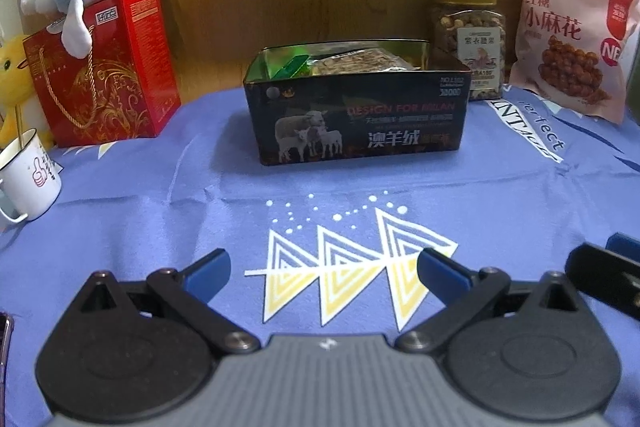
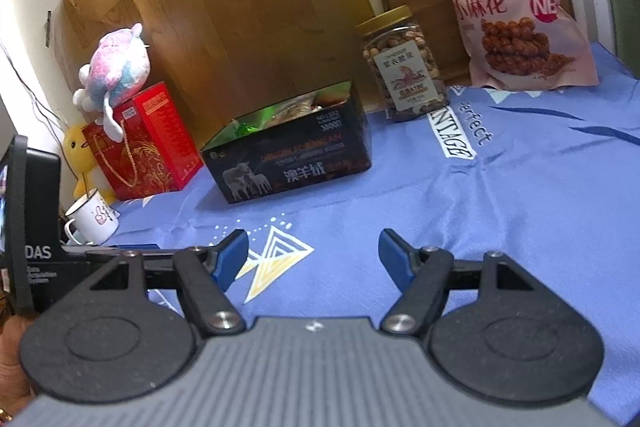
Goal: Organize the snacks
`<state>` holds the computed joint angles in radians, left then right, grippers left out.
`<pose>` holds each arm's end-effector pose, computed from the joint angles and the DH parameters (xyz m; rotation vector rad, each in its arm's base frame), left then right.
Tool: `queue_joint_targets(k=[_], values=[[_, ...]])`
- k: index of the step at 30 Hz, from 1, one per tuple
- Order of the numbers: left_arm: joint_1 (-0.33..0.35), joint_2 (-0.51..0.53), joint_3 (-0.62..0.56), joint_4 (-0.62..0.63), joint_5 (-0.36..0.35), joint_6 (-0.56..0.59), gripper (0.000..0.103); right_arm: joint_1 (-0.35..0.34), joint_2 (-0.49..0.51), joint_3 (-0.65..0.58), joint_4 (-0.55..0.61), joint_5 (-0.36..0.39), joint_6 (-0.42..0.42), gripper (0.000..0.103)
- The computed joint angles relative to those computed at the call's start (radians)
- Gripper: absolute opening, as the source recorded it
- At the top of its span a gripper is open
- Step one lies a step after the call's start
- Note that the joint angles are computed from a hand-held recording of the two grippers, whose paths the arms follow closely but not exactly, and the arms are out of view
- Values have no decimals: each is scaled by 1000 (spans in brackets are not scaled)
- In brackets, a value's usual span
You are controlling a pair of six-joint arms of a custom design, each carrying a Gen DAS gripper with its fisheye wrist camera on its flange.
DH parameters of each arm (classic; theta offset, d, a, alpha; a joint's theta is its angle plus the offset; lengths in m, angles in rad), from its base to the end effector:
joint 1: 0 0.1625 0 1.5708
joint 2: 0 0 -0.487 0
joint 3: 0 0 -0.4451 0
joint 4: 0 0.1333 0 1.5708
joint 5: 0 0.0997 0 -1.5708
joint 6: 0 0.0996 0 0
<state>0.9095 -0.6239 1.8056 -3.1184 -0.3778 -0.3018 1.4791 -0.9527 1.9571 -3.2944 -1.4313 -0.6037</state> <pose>-0.2334 -0.6678 0.0365 0.1125 2.0521 -0.9757 0.0860 -0.6717 0.1753 0.7883 -2.7184 1.0674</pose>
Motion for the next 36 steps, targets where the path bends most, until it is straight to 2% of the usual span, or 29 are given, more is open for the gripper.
queue_joint_targets(k=[13,36], values=[[-2,13,-18,-10,15,19,103,-6,-1,-5,9,12,7,74],[3,28,-12,-150,44,112,103,2,4,-10,20,8,5,74]])
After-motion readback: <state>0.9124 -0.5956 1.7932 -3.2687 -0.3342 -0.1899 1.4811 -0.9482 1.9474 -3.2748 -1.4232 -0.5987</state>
